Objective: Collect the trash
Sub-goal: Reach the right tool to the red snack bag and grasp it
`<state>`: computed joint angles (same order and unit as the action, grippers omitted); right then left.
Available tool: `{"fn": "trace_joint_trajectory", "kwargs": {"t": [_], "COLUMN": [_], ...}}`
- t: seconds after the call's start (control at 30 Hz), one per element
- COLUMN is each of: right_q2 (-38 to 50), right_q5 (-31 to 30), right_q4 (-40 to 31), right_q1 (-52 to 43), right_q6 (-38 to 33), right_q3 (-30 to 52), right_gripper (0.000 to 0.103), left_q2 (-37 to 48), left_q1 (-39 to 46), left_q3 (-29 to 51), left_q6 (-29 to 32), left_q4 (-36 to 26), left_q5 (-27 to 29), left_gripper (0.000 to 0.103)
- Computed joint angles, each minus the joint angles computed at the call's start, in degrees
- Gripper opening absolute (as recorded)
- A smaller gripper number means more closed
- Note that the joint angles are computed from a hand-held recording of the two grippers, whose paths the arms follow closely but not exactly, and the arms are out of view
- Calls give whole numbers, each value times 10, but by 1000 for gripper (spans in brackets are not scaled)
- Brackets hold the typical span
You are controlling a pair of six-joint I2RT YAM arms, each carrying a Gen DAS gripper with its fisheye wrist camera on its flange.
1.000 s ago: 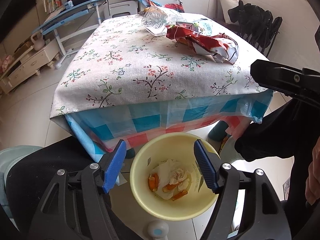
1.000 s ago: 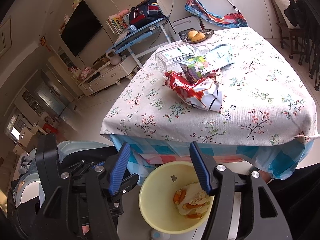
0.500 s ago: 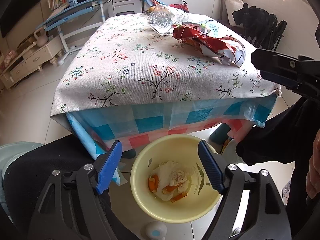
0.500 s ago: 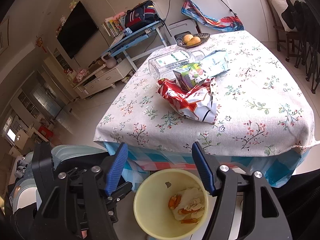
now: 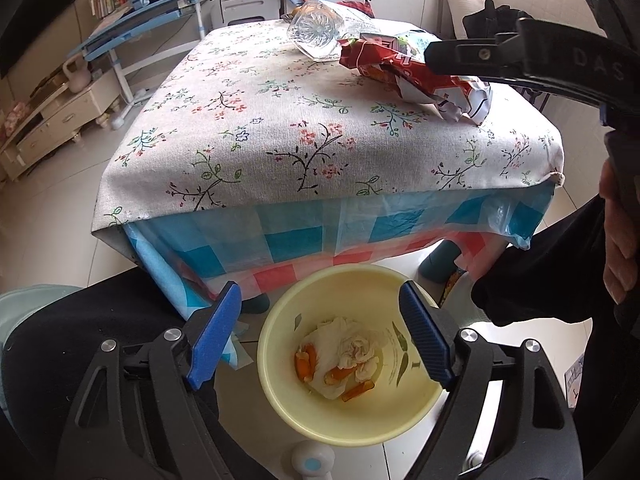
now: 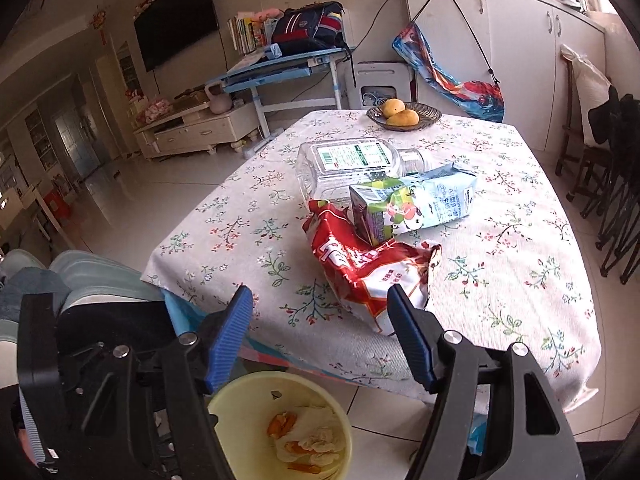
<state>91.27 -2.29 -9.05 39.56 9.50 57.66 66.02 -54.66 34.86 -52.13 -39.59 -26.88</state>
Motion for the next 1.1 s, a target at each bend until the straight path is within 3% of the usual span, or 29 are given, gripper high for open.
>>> {"fn": "trace_joint_trajectory", "kwargs": {"t": [0.4, 0.5, 0.77, 0.93, 1.1], "right_q2": [85, 96, 78, 62, 65], "right_q5": [78, 75, 40, 21, -5], "right_q4": [-29, -43, -53, -62, -71], "right_q1": [7, -5, -26, -35, -49], "right_q6": [-84, -83, -69, -64, -50], "right_q3": [74, 91, 84, 75, 79], "right_gripper": [68, 46, 28, 19, 18], "left_q2": [7, 8, 3, -19, 29], "left_q1": [7, 8, 13, 14, 51], "left_q3": [-2, -3, -7, 0, 88], "left_q6": [10, 11, 11, 8, 135], "left_q4": [10, 12, 15, 8, 17], "left_q5": [10, 13, 13, -32, -85], "left_gripper": [79, 79, 79, 79, 79]}}
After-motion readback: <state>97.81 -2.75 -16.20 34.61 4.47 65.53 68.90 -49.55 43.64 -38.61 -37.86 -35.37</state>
